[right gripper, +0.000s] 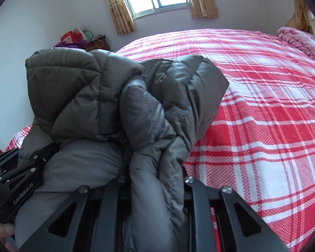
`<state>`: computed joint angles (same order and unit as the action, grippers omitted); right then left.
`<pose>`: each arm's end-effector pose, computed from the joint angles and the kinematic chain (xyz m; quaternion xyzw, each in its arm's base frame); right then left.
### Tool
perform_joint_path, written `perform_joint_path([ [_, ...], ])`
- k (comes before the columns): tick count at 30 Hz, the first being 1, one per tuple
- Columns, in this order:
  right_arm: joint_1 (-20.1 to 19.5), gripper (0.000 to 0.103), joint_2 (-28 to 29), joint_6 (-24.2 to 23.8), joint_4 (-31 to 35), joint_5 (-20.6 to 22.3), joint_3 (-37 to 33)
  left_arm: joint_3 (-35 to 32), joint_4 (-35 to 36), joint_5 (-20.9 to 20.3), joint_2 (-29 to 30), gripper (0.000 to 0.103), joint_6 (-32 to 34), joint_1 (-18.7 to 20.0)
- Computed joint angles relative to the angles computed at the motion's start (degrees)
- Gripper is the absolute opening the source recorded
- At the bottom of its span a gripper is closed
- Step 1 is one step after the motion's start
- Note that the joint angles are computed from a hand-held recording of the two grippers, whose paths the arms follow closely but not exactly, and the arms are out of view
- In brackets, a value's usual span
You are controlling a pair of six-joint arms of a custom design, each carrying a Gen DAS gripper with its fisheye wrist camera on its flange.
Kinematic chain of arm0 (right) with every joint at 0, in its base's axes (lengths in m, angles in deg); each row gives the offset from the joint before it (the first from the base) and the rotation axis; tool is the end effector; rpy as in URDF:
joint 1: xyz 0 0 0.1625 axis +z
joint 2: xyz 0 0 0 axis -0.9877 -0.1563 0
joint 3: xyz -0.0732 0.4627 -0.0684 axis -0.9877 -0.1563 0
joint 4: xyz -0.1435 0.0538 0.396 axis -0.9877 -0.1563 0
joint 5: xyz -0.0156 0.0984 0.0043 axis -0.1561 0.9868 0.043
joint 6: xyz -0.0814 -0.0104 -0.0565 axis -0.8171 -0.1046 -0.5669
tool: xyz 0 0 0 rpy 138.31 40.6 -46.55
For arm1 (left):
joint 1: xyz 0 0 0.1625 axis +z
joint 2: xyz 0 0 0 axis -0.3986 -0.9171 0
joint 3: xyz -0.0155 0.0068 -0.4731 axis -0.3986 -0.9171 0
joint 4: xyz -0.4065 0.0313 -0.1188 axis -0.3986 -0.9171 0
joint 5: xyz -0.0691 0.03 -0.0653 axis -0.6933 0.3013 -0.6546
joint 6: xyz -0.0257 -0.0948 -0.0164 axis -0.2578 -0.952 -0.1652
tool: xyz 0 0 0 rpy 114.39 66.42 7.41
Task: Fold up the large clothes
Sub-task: 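Lift the jacket bundle with both tools and carry it across the bed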
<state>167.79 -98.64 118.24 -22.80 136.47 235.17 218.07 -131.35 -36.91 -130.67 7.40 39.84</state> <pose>0.0975 -0.2754 0.1682 0.0688 -0.8202 0.5311 0.2013 -0.2803 -0.2885 0.0230 0.4691 0.8123 -0.2545 0.2354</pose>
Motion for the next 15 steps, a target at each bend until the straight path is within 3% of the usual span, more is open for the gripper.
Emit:
perform_joint_path([
  [10,-3.5,0.019,-5.8,-0.1,-1.6,-11.0,5.5,5.8,-0.3,3.8,-10.7,0.019,-0.4,-6.1],
  [12,-2.0,0.019,-6.6,0.1,-1.6,-11.2,5.9,6.8,1.6,4.5,-13.6,0.019,-2.0,-7.2],
  [15,3.8,0.019,-5.4,0.4,-2.5,-7.9,5.2,8.3,3.9,6.1,-18.1,0.019,-3.6,-8.1],
])
